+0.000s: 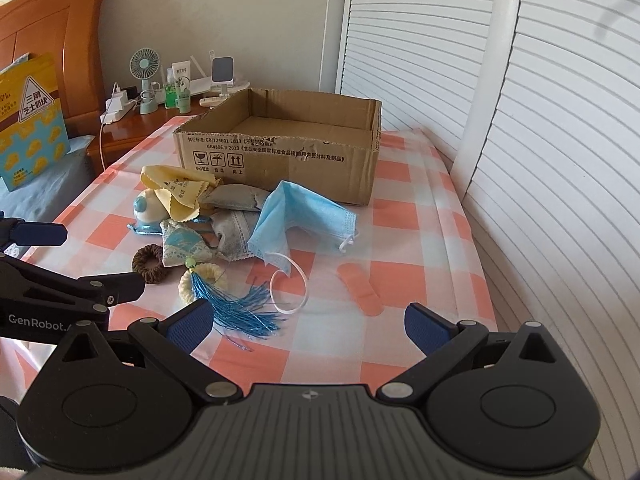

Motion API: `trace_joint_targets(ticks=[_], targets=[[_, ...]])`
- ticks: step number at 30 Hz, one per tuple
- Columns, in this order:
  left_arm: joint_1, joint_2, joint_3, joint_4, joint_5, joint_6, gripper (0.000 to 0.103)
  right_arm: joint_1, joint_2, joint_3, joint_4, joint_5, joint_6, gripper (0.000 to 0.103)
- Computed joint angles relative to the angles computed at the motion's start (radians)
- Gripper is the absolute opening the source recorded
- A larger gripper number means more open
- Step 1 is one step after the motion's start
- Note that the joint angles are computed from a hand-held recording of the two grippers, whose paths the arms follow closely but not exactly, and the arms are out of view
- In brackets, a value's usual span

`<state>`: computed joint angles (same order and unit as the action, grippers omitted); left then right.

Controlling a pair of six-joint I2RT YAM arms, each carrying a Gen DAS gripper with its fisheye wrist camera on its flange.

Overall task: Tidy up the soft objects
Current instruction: 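Grasp the brown hair tie with the left gripper while the right gripper grasps the pink bandage strip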

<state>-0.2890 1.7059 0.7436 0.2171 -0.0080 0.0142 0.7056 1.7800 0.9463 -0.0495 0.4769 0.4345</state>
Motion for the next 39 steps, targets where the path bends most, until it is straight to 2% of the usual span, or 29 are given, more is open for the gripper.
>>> trace_joint_targets(ticks=[15,20,25,33,35,37,39], targets=[[0.06,0.23,0.126,-0.024,0.016,0.035,0.102,-0.126,0.12,0.005,0.045,-0.105,-0.023,0.103],[0.088,0.256,0.138,-0.011,0.082,0.033,0.103,-0.152,0.155,0.008,0.061,-0.129,-0.032,0.103],[0.104,0.27,0.126,0.043,0.114,0.074,0.103,-0.176,0.186,0.014,0.07,-0.139,-0.054,0.103],[0.115,0.308,0.191,0.017,0.147,0.131,0.103,-0.195,0.192,-0.016,0.135,-0.167,-0.088,0.103],[0.112,0.309,0.201,0.01,0.16,0.164,0.099,-0.198,0.194,-0.02,0.148,-0.172,-0.091,0.103],[0.114,0.307,0.205,0.007,0.189,0.191,0.084,-0.199,0.195,-0.024,0.159,-0.173,-0.094,0.103],[0.114,0.306,0.213,0.003,0.215,0.21,0.073,-0.2,0.196,-0.027,0.167,-0.173,-0.098,0.103]])
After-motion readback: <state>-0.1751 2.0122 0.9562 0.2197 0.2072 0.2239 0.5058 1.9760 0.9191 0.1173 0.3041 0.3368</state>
